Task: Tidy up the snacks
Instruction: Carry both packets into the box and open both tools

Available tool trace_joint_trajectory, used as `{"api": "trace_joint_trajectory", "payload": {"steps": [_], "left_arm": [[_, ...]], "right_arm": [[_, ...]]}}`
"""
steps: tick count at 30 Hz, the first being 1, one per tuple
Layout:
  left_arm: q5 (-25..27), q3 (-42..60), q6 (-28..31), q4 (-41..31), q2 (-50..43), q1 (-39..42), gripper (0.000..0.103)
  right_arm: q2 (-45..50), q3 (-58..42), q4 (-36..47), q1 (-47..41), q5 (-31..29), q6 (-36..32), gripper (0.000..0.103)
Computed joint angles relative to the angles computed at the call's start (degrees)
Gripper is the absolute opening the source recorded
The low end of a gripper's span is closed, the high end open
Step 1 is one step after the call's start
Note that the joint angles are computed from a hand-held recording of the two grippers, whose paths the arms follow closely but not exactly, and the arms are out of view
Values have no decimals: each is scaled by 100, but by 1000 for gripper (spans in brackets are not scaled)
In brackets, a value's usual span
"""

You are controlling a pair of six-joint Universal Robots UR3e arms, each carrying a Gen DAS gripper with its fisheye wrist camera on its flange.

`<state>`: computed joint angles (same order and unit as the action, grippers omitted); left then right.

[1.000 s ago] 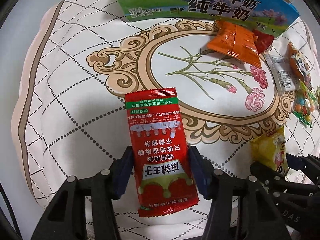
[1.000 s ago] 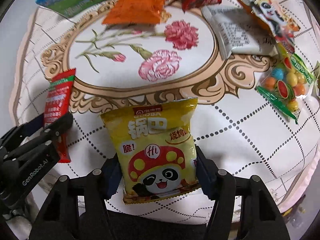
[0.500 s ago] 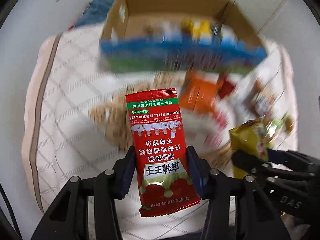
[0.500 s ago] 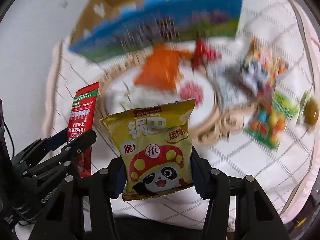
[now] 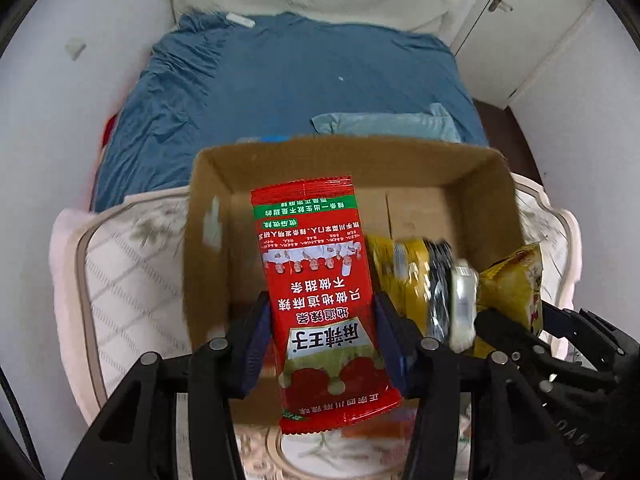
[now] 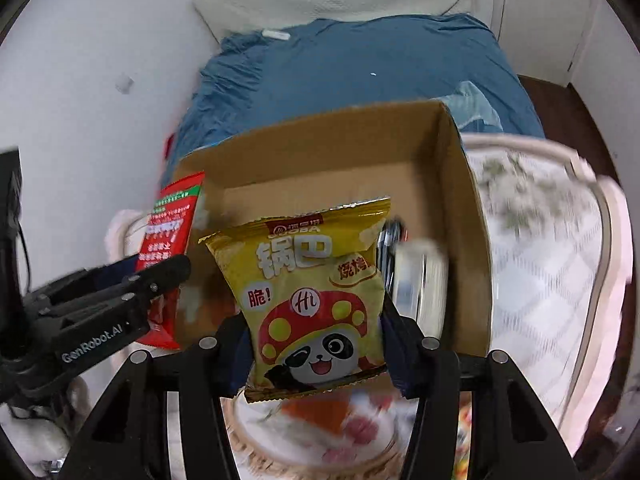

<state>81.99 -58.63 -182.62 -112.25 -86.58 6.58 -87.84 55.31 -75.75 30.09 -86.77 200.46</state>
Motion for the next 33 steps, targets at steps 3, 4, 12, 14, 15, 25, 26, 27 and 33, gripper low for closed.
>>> {"api": "trace_joint_trajectory", "payload": {"steps": [3, 4, 12, 14, 15, 25, 26, 27, 33], "left_arm": [[-82, 422, 84, 24, -835, 49, 48], [-158, 503, 156, 19, -1100, 81, 48], [-264, 1145, 287, -219, -2454, 64, 48], [-259, 1162, 259, -212, -2549, 31, 48], [-254, 1156, 269, -201, -2583, 37, 48], [-239, 837, 159, -53, -2472, 153, 73], [-212, 802, 148, -30, -2431, 164, 78], [-168, 785, 125, -33, -2383, 172, 82], [-282, 563, 123, -47, -1996, 292, 91]], "right_arm": [[905, -649, 138, -196, -40, -204, 57], [1268, -983, 258, -245, -71, -282, 57], [2469, -1637, 386, -362, -334, -559, 57], [2577, -1657, 357, -397, -368, -607, 57], [2645, -1718, 362, -404, -380, -622, 57], [3049, -2419, 908, -586, -298, -660, 88], [3018, -2380, 898, -597, -288, -685, 89], [2985, -2367, 910, -585, -313, -690, 90], [2676, -2176, 1036, -538, -371, -680, 94]]}}
